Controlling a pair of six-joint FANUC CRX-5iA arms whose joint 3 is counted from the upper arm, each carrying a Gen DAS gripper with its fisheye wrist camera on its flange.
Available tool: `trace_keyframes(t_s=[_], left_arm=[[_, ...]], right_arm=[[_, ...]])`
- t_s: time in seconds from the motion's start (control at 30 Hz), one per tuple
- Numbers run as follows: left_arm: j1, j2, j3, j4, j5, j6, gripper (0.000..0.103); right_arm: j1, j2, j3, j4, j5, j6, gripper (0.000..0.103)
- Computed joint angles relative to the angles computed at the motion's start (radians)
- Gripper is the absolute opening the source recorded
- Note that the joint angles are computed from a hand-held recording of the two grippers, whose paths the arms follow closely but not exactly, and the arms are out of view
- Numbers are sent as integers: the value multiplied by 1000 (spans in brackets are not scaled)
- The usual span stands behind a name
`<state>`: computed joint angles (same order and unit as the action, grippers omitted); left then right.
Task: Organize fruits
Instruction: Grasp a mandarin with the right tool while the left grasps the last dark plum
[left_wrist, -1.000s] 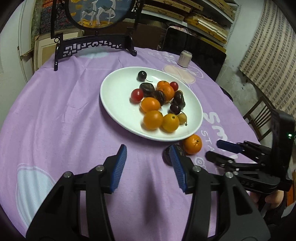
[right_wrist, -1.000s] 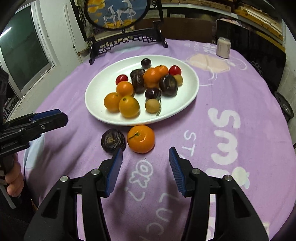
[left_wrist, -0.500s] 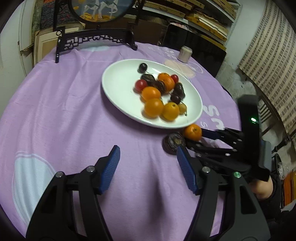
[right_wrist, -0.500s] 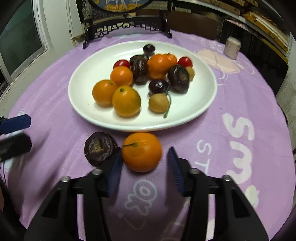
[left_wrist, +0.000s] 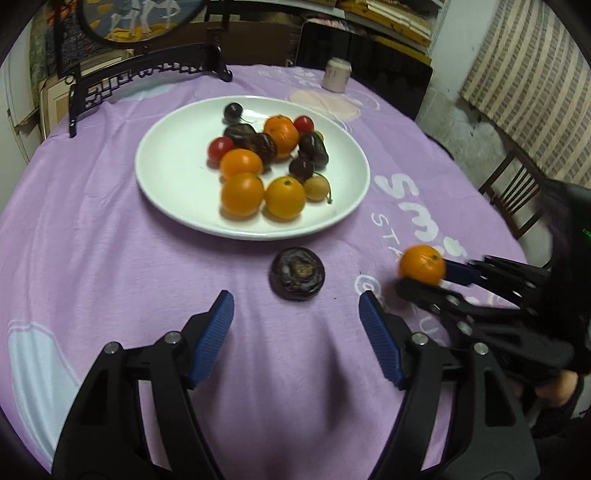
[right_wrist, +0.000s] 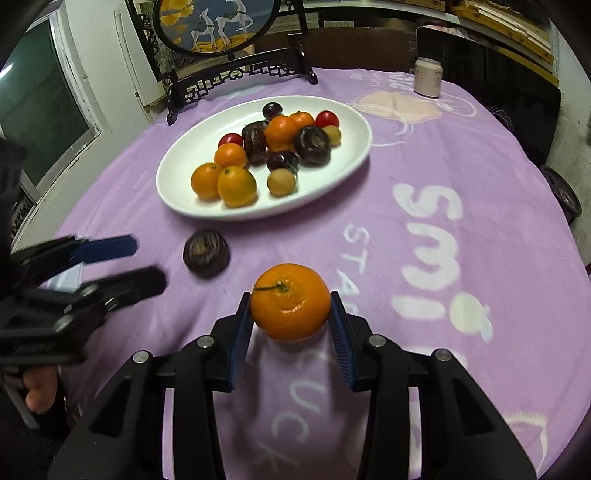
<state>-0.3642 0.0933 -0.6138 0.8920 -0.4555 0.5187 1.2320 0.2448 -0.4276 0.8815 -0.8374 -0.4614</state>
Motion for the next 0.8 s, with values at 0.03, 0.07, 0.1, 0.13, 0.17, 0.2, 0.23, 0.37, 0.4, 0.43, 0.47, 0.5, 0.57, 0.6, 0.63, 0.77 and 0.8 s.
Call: trace_keyframes(t_s=[0.03,0.07,0.1,0.13,0.17,0.2,0.23,0.37,0.4,0.43,0.47,0.5,0.57,0.6,0.63,0.77,0.8], left_arm=[[-4,11,15,-31,1,30,73],[-9,25,37,-80,3,77,73],[-13,36,54,-120,4,114,73],[-19,48,74,-169,5,161,73],[-26,58,94,-223,13,214,73],[-30,63,104,-253,20,243,71],[-37,71,120,-299,25,285,70],[-54,97,159,-380,34,367,64],[-59,108,166,-385,36,368,58],[-64,117,181,-427,39,406,55],[-68,129,200,-488,43,462,42],[-72,127,195,-498,63,467,40],[-72,118,176,-464,68,434,40],[-70,111,159,-422,69,394,40],[-69,98,135,-375,76,345,40],[-65,56,70,-257,97,230,40],[-62,43,47,-203,97,179,40]], right_arm=[[8,-9,-17,9,3,-18,41],[13,-16,-31,20,9,-35,41],[15,-21,-43,29,15,-48,41],[17,-28,-59,43,23,-67,41],[18,-32,-69,50,29,-79,41],[18,-40,-84,60,38,-97,41],[17,-48,-100,73,48,-115,41],[11,-69,-137,102,70,-160,41],[9,-73,-145,109,77,-170,41],[7,-75,-150,114,82,-176,41],[7,-75,-152,118,87,-179,41],[6,-75,-152,119,90,-179,41],[6,-73,-149,120,94,-175,41],[7,-70,-144,115,92,-169,41],[8,-68,-139,111,89,-163,41],[9,-54,-109,85,77,-125,41],[10,-47,-94,74,73,-106,41]])
